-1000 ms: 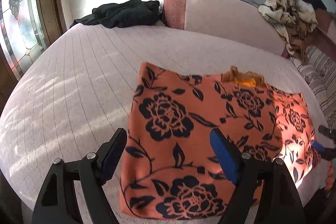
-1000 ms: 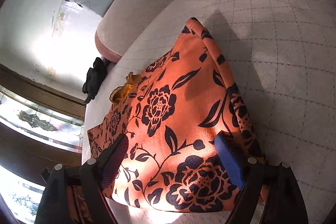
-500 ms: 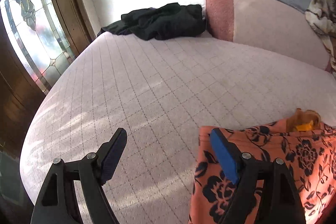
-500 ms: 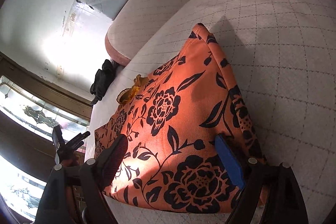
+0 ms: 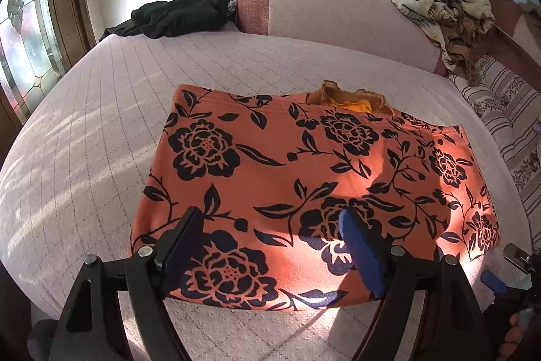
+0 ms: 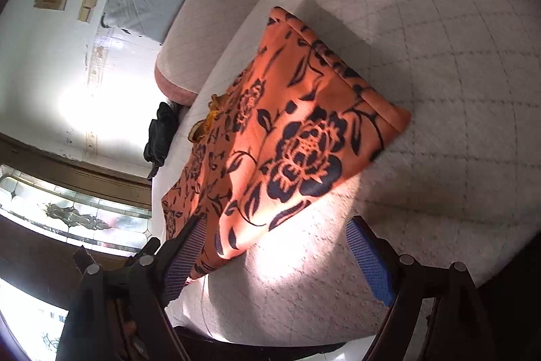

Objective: Fold small clothes

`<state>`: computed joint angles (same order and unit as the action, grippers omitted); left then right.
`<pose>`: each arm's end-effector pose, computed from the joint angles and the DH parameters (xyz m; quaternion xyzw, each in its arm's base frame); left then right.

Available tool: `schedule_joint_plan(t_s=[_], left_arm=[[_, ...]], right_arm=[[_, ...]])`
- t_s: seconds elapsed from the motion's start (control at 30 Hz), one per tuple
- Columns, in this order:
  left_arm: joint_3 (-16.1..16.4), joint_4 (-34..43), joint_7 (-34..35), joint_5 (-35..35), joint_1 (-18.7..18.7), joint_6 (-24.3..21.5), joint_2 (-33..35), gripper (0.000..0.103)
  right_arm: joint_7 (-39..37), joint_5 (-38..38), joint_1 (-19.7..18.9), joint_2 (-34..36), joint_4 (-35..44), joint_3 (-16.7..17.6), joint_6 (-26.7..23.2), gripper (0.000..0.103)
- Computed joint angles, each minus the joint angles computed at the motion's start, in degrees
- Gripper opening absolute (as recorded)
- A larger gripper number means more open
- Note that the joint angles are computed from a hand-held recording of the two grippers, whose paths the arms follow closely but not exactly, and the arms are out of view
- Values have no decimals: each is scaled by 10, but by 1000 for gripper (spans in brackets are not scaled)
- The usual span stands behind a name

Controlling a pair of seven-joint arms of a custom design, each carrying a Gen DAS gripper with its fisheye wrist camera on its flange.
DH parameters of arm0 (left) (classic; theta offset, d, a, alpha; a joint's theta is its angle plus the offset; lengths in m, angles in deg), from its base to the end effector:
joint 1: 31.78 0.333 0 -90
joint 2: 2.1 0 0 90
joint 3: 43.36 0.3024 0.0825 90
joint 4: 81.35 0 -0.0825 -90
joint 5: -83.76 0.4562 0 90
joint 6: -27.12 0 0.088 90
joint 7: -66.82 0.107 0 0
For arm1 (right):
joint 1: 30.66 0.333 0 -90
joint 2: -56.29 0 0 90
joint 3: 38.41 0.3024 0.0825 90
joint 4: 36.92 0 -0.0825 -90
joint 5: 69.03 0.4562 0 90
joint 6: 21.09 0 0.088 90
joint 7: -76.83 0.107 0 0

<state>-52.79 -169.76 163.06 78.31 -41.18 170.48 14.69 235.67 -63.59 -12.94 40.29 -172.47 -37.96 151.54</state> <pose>0.7268 -0.2317 0.5315 -0.5375 0.7746 -0.2936 0.1577 0.5453 0.1718 0.4990 -0.2640 0.8547 0.0138 0.4469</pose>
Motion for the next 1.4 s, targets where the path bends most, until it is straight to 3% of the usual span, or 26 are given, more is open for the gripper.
schedule_joint_plan(t_s=[0.3, 0.43, 0.53, 0.6, 0.67, 0.73, 0.77, 0.83, 0.9, 0.93, 0.97, 1.0, 1.03, 1.1, 1.13, 1.17, 1.23, 1.3, 1.4], left_arm=[[-2, -26, -2, -3, -1, 11, -25, 83], [-1, -17, -6, 1, -2, 4, -17, 83], [1, -7, -10, 7, -4, 2, -6, 83], [1, 0, -11, 10, -6, 6, 4, 83], [2, 10, -10, 17, -10, 11, 21, 83], [5, 22, -9, 36, -19, 19, 38, 83], [8, 28, -7, 48, -24, 20, 44, 83], [11, 28, -9, 60, -28, 35, 46, 83], [12, 23, -14, 58, -28, 56, 49, 83], [15, 37, -19, 66, -32, 40, 60, 83], [19, 63, -23, 76, -37, 5, 79, 83], [22, 75, -25, 85, -42, -11, 90, 83], [20, 67, -20, 86, -40, 4, 88, 83], [19, 61, -15, 86, -38, 17, 85, 84], [18, 65, -15, 83, -37, 15, 89, 85], [17, 64, -16, 79, -35, 19, 90, 86], [17, 65, -17, 74, -34, 24, 93, 87], [20, 60, -22, 80, -38, 35, 92, 88], [20, 57, -20, 82, -38, 44, 93, 89]], right_arm=[[41, -6, -18, 18, 3, 2, 39, 88], [100, -37, -59, 37, 13, 27, 62, 88], [167, -85, -110, 42, 14, 65, 68, 86], [199, -129, -136, 43, 23, 81, 46, 79], [185, -134, -117, 50, 37, 57, 13, 45], [102, -85, -71, 64, 56, 14, -15, 15], [92, -97, -69, 65, 63, 11, -34, 12], [132, -181, -98, 53, 76, 40, -68, 10], [156, -244, -110, 38, 86, 55, -106, 9], [124, -231, -101, 39, 94, 50, -139, 9], [65, -178, -73, 55, 101, 25, -160, 14], [13, -100, -52, 61, 90, 3, -148, 15], [2, -60, -50, 48, 64, -2, -105, 16], [-5, -49, -52, 15, 42, -4, -94, 36], [13, -85, -71, -2, 37, 11, -107, 59], [26, -114, -87, -18, 33, 21, -120, 72], [26, -157, -106, -34, 40, 26, -153, 72], [-41, -123, -85, -20, 56, -13, -136, 72], [-268, 65, -8, 58, 134, -108, -129, 72]])
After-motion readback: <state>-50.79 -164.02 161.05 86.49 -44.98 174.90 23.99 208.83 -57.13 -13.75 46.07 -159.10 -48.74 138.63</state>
